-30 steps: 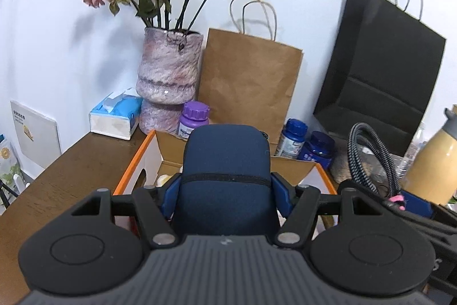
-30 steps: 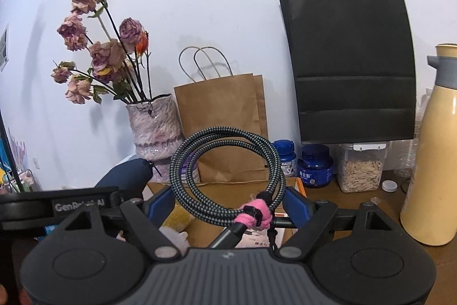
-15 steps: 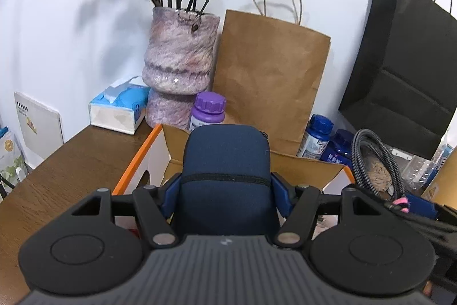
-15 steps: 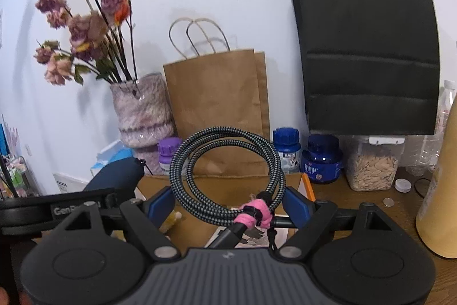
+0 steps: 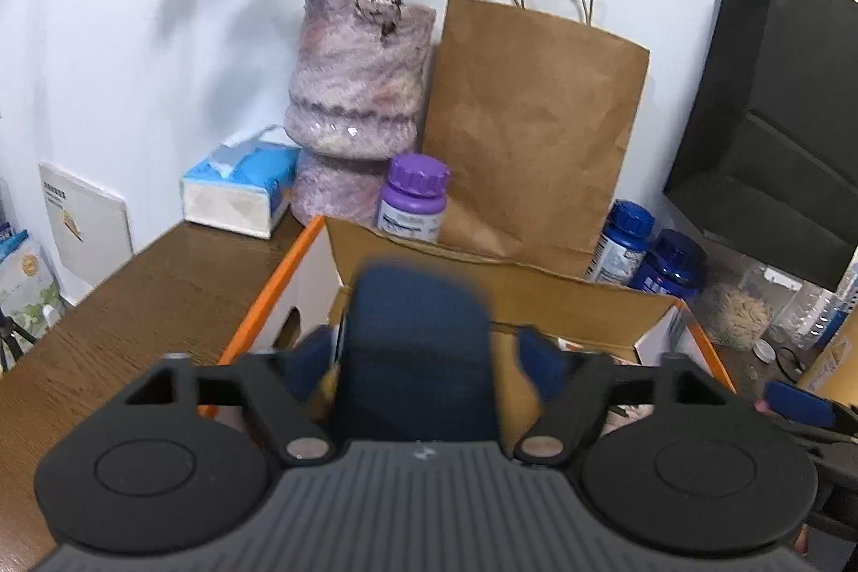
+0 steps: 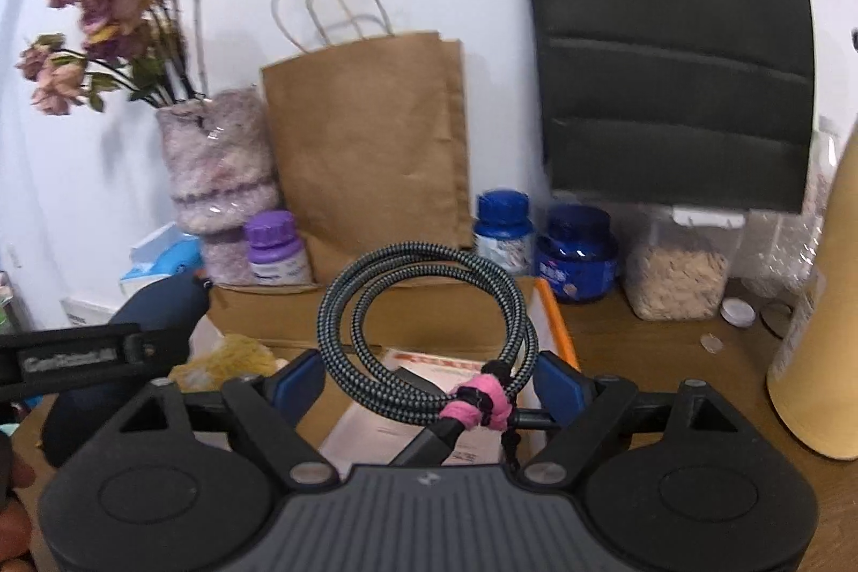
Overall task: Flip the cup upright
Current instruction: 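Carry the navy pouch with the left tool while the right tool carries the cable toward the box, then open the left tool to drop the pouch while the right tool drops the cable into the box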
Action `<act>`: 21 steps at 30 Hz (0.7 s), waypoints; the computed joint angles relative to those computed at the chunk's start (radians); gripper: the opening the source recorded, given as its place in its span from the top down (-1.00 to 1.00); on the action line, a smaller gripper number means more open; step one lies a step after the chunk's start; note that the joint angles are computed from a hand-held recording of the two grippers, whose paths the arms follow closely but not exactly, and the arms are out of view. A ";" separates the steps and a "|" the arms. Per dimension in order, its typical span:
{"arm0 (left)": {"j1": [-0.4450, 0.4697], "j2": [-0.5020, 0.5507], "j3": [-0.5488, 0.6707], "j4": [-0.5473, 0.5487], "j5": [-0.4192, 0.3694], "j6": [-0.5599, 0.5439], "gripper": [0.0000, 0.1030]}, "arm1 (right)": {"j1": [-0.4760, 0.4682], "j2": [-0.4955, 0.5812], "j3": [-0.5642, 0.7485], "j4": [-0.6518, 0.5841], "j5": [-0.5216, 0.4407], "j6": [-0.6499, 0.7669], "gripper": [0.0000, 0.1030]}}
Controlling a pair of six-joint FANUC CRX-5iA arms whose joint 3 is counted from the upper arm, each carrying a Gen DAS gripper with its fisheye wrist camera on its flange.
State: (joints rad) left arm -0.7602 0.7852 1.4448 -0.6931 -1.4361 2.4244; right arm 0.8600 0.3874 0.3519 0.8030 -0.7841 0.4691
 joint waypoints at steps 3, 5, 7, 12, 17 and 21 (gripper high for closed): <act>-0.022 0.003 0.014 -0.059 -0.010 0.007 -1.00 | -0.003 0.001 0.007 -0.020 -0.013 0.012 -1.00; -0.023 0.011 0.034 -0.058 -0.021 0.000 -1.00 | -0.002 0.001 0.009 -0.030 -0.011 0.023 -1.00; -0.022 0.020 0.052 -0.053 -0.033 -0.002 -1.00 | 0.000 0.001 0.011 -0.034 -0.011 0.035 -1.00; -0.026 0.033 0.077 -0.054 -0.047 -0.014 -1.00 | 0.001 -0.005 0.011 -0.037 -0.008 0.041 -1.00; -0.033 0.011 0.041 -0.057 -0.028 -0.004 -1.00 | 0.004 -0.012 0.005 -0.032 -0.008 0.039 -1.00; -0.044 -0.027 -0.016 -0.069 0.000 0.020 -1.00 | 0.010 -0.021 -0.003 -0.018 -0.016 0.032 -1.00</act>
State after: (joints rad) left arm -0.8038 0.7581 1.4292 -0.7620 -1.4366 2.4448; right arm 0.8701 0.3668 0.3485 0.7849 -0.8002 0.5008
